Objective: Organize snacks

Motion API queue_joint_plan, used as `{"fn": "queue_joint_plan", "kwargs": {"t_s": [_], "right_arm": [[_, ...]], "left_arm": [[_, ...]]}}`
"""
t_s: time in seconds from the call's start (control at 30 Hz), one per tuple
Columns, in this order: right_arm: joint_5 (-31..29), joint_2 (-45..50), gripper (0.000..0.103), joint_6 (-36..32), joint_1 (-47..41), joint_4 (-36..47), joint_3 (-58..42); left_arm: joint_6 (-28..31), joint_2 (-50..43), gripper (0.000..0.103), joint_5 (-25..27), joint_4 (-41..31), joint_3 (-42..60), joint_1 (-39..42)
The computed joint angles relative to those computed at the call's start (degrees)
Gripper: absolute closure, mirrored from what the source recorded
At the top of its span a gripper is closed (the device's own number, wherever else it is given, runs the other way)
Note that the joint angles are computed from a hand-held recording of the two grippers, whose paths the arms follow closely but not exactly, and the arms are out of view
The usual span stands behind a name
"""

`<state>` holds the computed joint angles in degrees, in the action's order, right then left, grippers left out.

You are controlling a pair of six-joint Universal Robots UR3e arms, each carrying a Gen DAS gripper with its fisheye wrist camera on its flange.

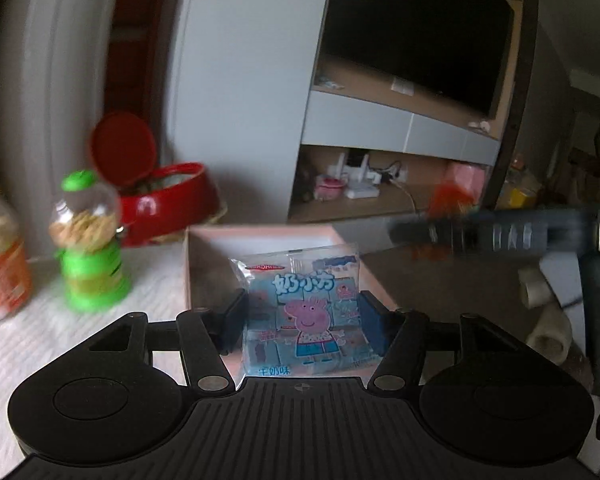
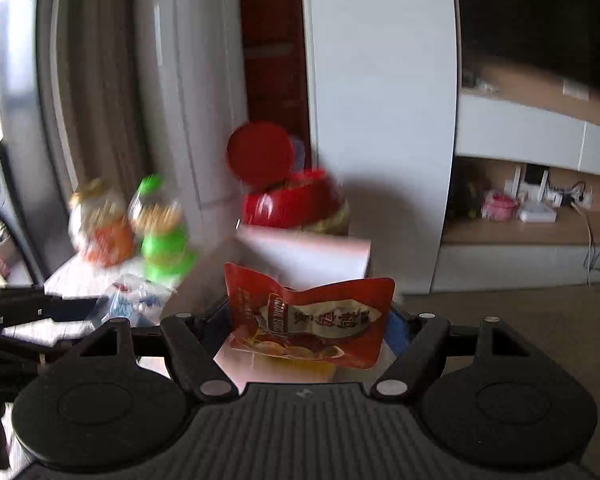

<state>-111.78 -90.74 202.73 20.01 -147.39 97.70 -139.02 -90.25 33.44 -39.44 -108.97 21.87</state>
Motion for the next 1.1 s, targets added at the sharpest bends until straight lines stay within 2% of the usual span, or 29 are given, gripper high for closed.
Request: {"fn": "queue_joint_plan", "kwargs": {"t_s": [0.07,0.1,0.17,0.2,0.3,0.37,0.43,0.5,0.57,0.63,0.73,0.8,0.93,1.03,1.1], "right_arm": [[8.21,4.34,0.025,-0.97,-6.80,-1.19,-5.34],[11.06,8.04,0.025,-0.88,-9.26,2.82,-10.90],[11.27,14.51,0.025,1.25,-10.85,9.70,-19.83],[10.79,15.87,0.025,2.16,-11.02,11.35,-21.54],[10.07,14.27,0.025,2.38,-10.38,10.07,-17.54],[5.48,12.50,0.025,2.10,-7.15,9.93,-14.07],[1.09,11.46,0.025,1.27,-2.84,8.75,-10.76],[-1.93,11.42,0.025,1.26,1.89,7.91,-8.53],[-2.55,11.83,0.025,1.78,6.21,7.22,-7.00],[-1.98,13.96,0.025,2.49,9.93,6.73,-7.86],[-0.16,18.20,0.025,3.48,15.26,7.13,-11.78],[3.32,21.55,0.025,3.79,17.68,6.98,-15.22],[10.09,30.13,0.025,2.59,21.09,9.72,-26.10],[11.84,37.59,0.025,0.84,23.81,14.78,-37.28],[12.85,40.88,0.025,0.25,24.69,18.04,-42.74]], "left_arm": [[-9.04,-12.00,0.036,4.65,0.49,12.00,-5.78],[-12.67,-17.61,0.039,6.82,1.91,17.28,-8.18],[-15.61,-21.73,0.042,10.09,6.39,20.64,-10.21],[-15.45,-21.36,0.042,8.92,9.15,19.10,-9.58],[-10.16,-15.29,0.042,2.57,6.50,12.57,-4.08],[-3.45,-9.28,0.042,0.95,1.01,7.60,0.90],[6.01,-2.91,0.042,-0.21,-7.24,2.44,6.79],[13.89,2.73,0.042,-0.30,-15.98,-1.68,13.10],[20.08,7.61,0.042,0.48,-23.80,-5.19,19.89],[22.04,10.24,0.042,1.29,-25.29,-8.19,25.32],[28.43,15.98,0.042,1.34,-34.82,-11.28,35.39],[28.15,16.24,0.042,2.18,-35.82,-12.09,39.46],[23.99,14.75,0.042,4.79,-31.65,-12.90,43.37],[26.93,12.18,0.044,6.17,-38.72,-9.29,45.48],[25.70,9.77,0.047,7.33,-38.02,-8.68,43.95]]}}
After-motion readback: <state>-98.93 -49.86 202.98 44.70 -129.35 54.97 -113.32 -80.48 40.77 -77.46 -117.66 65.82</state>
